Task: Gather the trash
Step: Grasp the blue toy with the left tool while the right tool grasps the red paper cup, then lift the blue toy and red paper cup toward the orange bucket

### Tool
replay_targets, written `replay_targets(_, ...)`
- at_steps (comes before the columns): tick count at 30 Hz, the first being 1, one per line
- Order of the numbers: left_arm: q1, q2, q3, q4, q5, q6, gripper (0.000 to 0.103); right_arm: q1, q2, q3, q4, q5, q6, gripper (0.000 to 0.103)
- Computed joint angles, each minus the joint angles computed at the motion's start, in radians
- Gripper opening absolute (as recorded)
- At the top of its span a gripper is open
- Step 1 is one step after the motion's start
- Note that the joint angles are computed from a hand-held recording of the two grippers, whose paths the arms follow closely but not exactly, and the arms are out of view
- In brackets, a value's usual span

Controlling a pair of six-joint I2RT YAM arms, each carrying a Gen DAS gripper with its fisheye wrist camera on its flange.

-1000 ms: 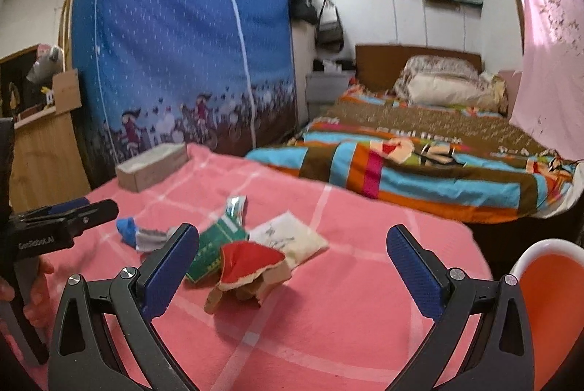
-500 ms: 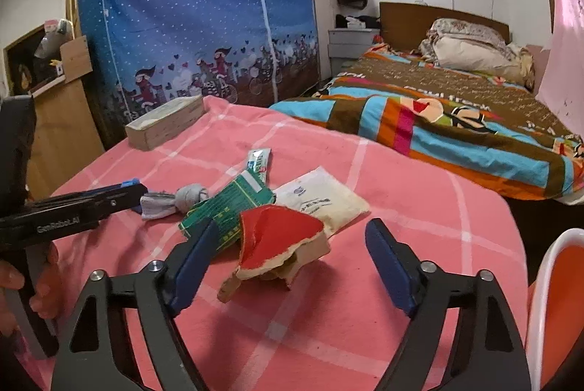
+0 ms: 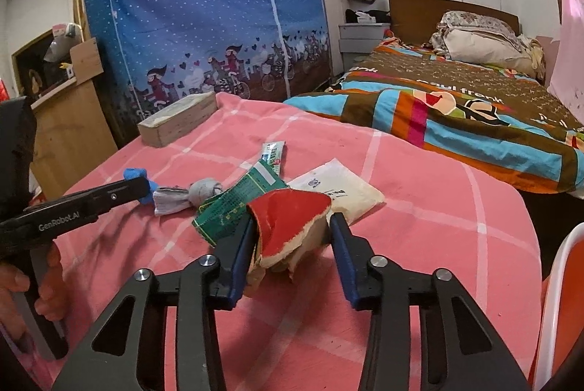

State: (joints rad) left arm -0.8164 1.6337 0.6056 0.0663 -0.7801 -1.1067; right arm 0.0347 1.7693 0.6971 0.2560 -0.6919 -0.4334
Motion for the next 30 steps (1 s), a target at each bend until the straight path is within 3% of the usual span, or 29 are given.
replay_targets(11,-0.127,0.012,0.019,0.004,-0.190,-0.011,0.031,-0.035,-0.030,-0.056,0.092,-0.068,0.017,0.035)
replay_targets(19,-0.202,0.052,0.054,0.039,-0.311,0.045,0.031,-0.087,-0.073,-0.153,0.266,-0.148,0.067,0.035)
replay_targets(26,-0.271,0.090,0.097,0.054,-0.408,0.112,0.031,-0.168,-0.094,-0.239,0.491,-0.250,0.158,0.035)
replay_targets(30,-0.303,0.110,0.118,0.111,-0.442,0.175,0.031,-0.213,-0.106,-0.261,0.562,-0.285,0.183,0.035)
